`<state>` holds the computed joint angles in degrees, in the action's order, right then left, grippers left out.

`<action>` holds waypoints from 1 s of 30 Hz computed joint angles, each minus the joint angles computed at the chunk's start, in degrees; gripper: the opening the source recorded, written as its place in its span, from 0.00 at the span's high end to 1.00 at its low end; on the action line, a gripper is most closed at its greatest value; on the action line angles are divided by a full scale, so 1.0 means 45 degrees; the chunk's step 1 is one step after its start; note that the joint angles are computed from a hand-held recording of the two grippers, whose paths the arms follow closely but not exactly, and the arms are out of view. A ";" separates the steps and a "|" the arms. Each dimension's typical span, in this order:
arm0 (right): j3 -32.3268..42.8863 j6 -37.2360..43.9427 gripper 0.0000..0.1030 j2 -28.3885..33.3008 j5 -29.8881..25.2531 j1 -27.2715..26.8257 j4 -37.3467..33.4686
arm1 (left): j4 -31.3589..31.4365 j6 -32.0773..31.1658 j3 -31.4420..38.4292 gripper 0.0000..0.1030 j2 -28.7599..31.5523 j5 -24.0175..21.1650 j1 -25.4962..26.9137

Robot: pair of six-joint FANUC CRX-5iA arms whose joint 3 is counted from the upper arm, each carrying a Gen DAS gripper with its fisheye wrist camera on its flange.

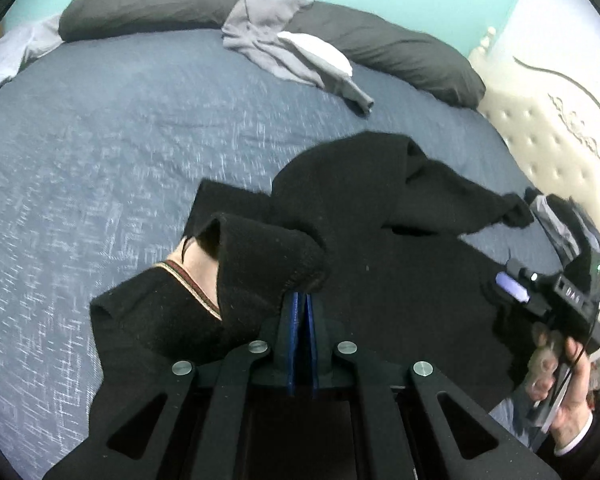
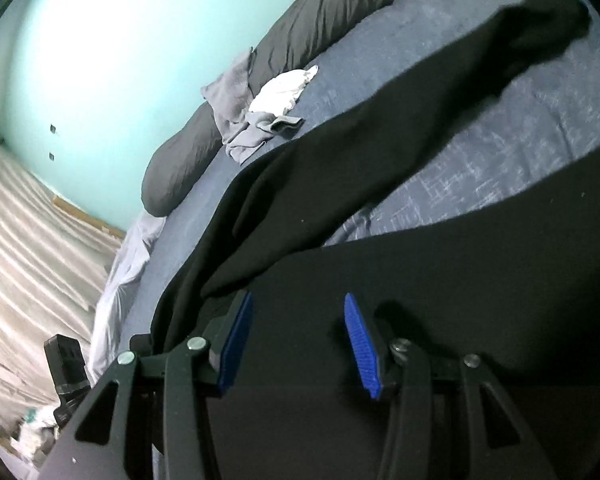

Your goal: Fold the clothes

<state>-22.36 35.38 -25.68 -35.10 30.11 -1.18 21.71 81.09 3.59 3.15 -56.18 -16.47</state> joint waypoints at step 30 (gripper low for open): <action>0.0945 0.2595 0.53 0.0878 -0.0501 -0.0776 -0.2493 | 0.0278 0.1219 0.1679 0.49 0.0532 -0.0274 0.1206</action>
